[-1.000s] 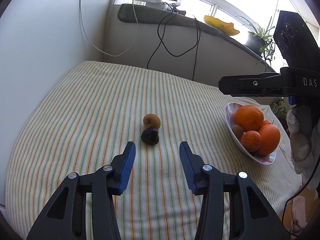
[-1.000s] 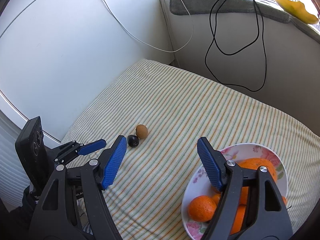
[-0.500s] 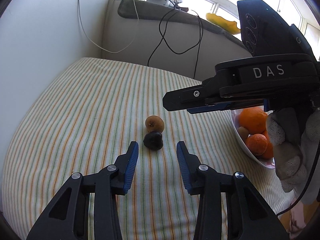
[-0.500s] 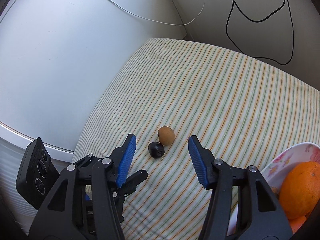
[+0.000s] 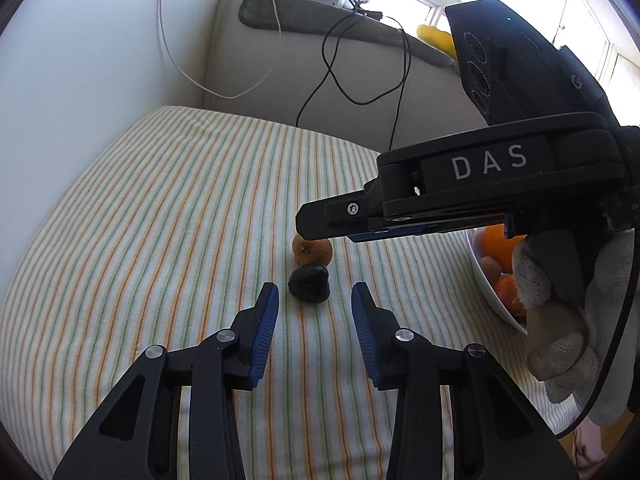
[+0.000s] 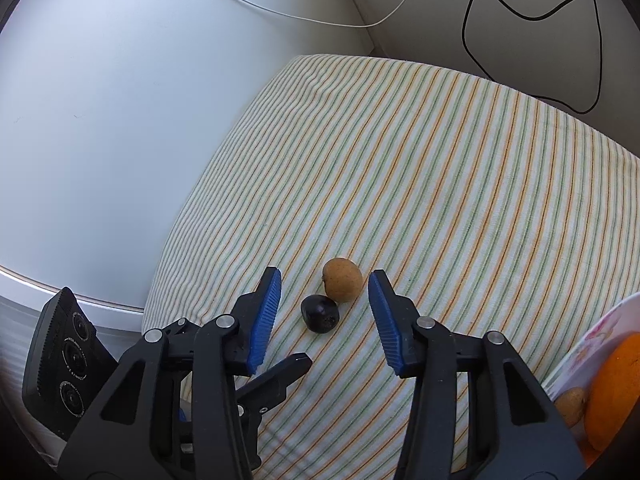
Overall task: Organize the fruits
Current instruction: 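Close the right tool on the brown kiwi while the left tool grasps the dark plum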
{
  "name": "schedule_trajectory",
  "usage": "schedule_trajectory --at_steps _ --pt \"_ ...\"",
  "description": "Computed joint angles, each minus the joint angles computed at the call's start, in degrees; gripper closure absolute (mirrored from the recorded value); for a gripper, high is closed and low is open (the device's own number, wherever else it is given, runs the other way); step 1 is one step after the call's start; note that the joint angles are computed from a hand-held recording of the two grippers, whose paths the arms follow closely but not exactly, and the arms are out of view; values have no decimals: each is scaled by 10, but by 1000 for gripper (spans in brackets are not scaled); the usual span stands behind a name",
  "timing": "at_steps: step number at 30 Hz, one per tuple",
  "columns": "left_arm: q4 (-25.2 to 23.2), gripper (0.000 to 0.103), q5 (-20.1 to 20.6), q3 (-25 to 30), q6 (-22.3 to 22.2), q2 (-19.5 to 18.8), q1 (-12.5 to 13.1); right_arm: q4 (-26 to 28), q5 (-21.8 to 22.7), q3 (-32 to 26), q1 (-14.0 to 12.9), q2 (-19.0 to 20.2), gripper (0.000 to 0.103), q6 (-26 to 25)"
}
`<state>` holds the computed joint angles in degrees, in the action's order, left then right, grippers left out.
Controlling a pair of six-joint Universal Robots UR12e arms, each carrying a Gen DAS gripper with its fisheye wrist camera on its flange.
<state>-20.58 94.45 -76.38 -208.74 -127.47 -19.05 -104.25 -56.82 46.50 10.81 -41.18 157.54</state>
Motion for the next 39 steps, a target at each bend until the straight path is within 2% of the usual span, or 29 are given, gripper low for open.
schedule_trajectory --at_steps 7,19,32,36,39 --pt "-9 68 -7 11 1 -8 1 13 -11 -21 3 17 60 12" --pt "-22 68 -10 12 -7 -9 1 27 -21 -39 8 31 61 12" --pt "-28 80 -7 18 -2 -13 1 34 -20 -48 6 38 70 9" --pt "-26 80 -6 19 -1 -14 1 32 -19 -42 7 35 76 5" --pt "-24 81 -5 18 -1 -14 0 30 -21 -40 7 34 76 3"
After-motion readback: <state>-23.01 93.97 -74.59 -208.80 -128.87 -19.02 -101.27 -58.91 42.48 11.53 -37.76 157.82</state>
